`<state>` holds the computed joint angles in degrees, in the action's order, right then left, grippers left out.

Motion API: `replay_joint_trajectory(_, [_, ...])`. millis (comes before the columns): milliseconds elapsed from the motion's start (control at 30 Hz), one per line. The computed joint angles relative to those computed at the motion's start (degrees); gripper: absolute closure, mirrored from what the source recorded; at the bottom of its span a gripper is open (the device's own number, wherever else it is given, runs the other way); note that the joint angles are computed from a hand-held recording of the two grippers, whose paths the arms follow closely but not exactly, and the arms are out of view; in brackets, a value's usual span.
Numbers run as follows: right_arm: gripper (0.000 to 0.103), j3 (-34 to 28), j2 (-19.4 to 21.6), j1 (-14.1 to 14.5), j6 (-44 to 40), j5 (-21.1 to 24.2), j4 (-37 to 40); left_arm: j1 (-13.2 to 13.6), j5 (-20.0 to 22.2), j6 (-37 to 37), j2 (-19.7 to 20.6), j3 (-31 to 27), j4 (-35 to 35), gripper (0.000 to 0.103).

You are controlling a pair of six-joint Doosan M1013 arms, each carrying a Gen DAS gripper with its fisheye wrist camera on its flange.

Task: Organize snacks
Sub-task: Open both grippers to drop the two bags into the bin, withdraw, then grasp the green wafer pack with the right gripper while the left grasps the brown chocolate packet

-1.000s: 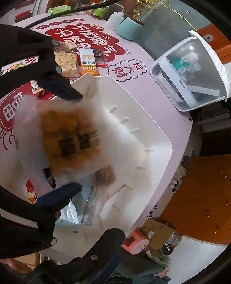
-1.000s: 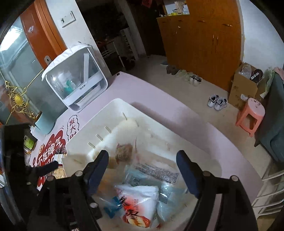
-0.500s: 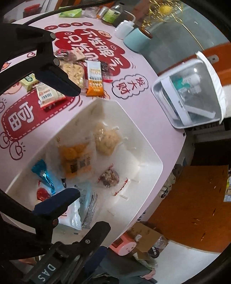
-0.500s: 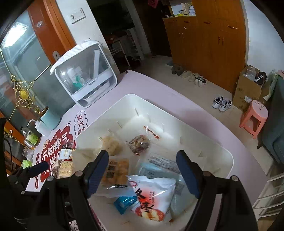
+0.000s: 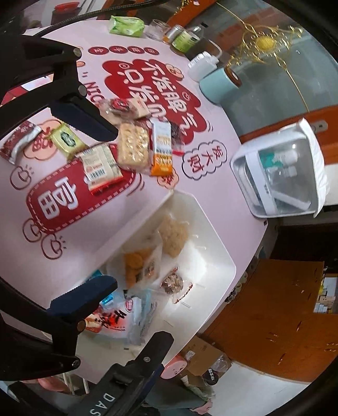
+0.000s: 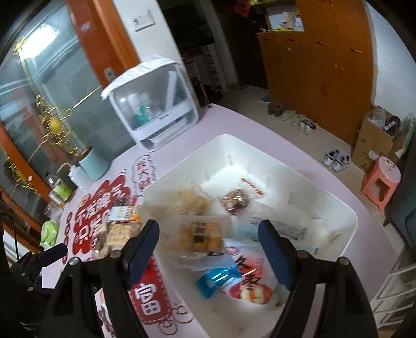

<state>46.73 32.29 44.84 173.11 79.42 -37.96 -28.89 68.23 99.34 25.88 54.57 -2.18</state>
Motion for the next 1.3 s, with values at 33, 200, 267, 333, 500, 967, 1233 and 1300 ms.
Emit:
replay_joint_trajectory(33, [0.024,-0.5,0.2,0.2,-0.6,-0.5,0.0,0.3,-0.3,-0.2,-0.4,0.4,-0.1,0.001])
replay_joint_trajectory(200, [0.024,-4.9,2.5,1.2,-4.5,-2.1,-0.1,2.2,-1.9,-1.9,-2.7,3.0,-0.6,0.001])
replay_joint_trajectory(267, [0.023,-7.1,3.7,1.6,-6.4,-2.8,-0.2,2.9,-2.5,-2.7,-3.6,4.2,-0.5,0.001])
replay_joint_trajectory(333, [0.023,-9.5,5.1,2.0,-8.7,-3.4,-0.1,3.8,-3.5,-3.6,-4.7,5.7,0.4,0.001])
replay_joint_trajectory(500, [0.023,-15.4,8.7,3.0,-15.3,-4.1,-0.3,6.1,-5.6,-6.6,-6.7,8.4,3.1,0.001])
replay_joint_trajectory(967, [0.024,-25.8,16.3,3.4,-30.9,-0.1,7.3,13.3,-8.3,-12.2,-9.1,15.1,5.0,0.001])
replay_joint_trajectory(1233, [0.024,-23.4,16.9,2.2,-32.5,5.4,15.8,14.8,-1.9,-9.2,-8.2,18.4,1.1,0.001])
replay_joint_trajectory(1300, [0.024,-21.1,16.1,1.9,-32.3,4.6,17.9,14.6,-0.8,-8.3,-7.7,19.1,0.7,0.001])
